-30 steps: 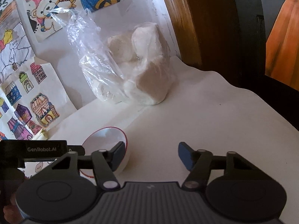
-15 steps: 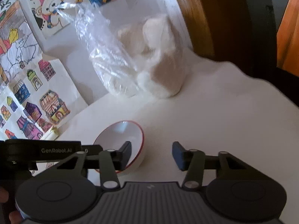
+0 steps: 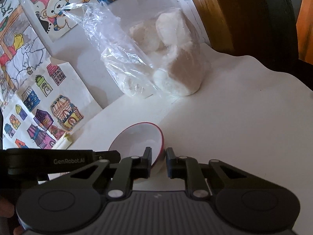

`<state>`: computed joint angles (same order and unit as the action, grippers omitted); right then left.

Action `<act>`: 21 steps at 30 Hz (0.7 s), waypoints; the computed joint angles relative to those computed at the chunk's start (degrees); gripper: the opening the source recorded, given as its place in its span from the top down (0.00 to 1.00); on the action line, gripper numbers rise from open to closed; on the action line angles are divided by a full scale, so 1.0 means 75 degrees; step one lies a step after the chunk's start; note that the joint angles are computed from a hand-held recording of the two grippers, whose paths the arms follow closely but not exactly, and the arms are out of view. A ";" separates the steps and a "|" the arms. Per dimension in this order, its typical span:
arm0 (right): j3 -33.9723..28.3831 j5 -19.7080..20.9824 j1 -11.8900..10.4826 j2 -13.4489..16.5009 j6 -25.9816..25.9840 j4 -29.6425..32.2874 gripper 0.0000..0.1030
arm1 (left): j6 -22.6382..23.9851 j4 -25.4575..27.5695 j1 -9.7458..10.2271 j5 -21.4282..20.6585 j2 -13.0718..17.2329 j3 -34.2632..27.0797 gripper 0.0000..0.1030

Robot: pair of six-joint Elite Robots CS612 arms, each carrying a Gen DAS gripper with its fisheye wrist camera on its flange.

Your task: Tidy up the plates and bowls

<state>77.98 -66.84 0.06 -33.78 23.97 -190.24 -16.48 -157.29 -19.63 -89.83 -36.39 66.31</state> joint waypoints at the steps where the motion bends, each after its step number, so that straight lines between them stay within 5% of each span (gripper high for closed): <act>1: -0.0002 -0.0023 0.0004 0.0000 0.0006 -0.0002 0.83 | -0.0004 0.0000 0.0004 -0.0013 0.0002 -0.0003 0.93; 21: 0.0522 0.0155 0.0115 -0.0341 0.0132 -0.0361 0.86 | -0.0148 -0.0513 0.0121 -0.0053 -0.0613 0.0925 0.95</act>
